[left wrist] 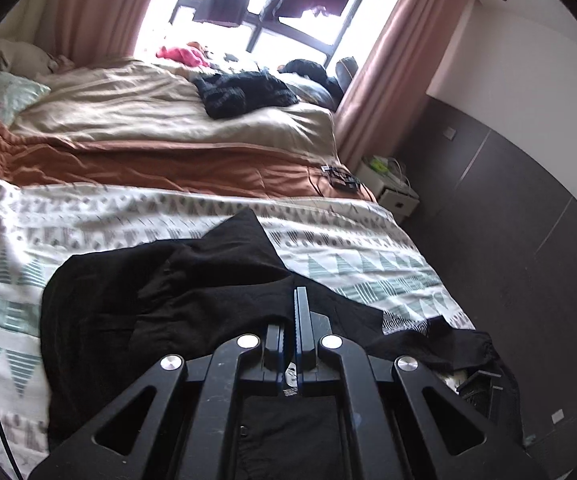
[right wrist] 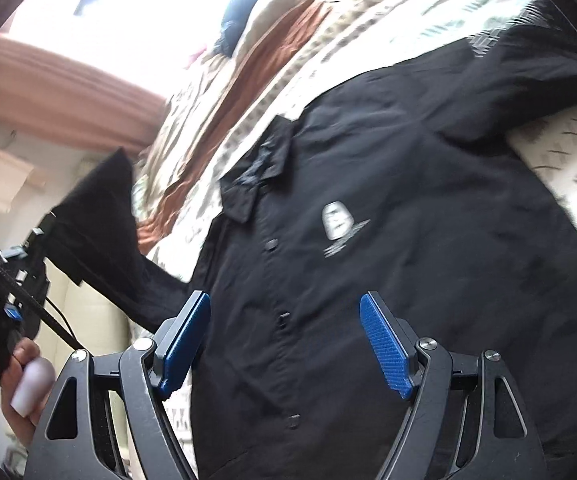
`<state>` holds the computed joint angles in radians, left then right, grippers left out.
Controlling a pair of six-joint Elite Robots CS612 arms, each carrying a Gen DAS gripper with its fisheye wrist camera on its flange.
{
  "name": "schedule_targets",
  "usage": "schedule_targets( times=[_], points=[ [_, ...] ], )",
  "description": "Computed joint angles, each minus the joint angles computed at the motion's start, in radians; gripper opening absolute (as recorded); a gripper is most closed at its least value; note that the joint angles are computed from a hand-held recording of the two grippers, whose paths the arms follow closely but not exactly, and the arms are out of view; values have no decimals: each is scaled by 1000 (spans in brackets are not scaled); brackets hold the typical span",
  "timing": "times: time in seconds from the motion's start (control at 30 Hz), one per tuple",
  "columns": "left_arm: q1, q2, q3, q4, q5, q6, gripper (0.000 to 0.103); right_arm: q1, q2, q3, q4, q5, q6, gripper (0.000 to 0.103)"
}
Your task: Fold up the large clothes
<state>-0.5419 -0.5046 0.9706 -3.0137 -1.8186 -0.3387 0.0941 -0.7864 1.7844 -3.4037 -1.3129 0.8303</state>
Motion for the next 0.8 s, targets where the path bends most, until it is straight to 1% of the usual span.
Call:
schedule_targets(
  times=[0.07,0.1,0.13,0.2,0.23,0.27,0.33,0.37,0.4,0.43,0.53,0.63,0.7,0.8],
  points=[
    [-2,30,-38,51,-33,-18,6,-12,-5,16,0,-9,44,76],
    [-1,47,-55,64,-63,-40,6,-17,-7,23,-8,-9,70,76],
    [-2,60,-71,79,-72,-54,6,-22,-7,30,-19,-5,93,76],
    [-11,69,-81,139,-39,-67,6,-29,-8,42,-44,5,129,76],
    [-12,72,-81,157,-38,-75,6,-32,-9,48,-57,7,141,76],
    [-12,73,-73,158,-47,-90,12,-33,-11,51,-67,5,146,76],
    [-15,64,-47,150,-44,-102,42,-32,-9,53,-76,2,153,76],
    [-15,65,-45,147,-51,-103,81,-32,-8,54,-77,3,159,76],
    [-14,60,-31,126,-59,-111,103,-32,-6,54,-79,8,163,76],
    [-16,59,-26,117,-55,-115,103,-32,-4,53,-75,17,168,76],
    [-19,42,-4,143,-46,-113,103,-34,10,40,-72,42,167,76],
    [-17,-6,96,57,8,-174,103,-33,14,25,-55,43,141,76],
    [-14,-38,175,-29,39,-226,103,-29,15,18,-48,43,120,76],
    [-13,-72,257,-97,105,-290,103,-22,21,-1,-40,56,76,76]
  ],
)
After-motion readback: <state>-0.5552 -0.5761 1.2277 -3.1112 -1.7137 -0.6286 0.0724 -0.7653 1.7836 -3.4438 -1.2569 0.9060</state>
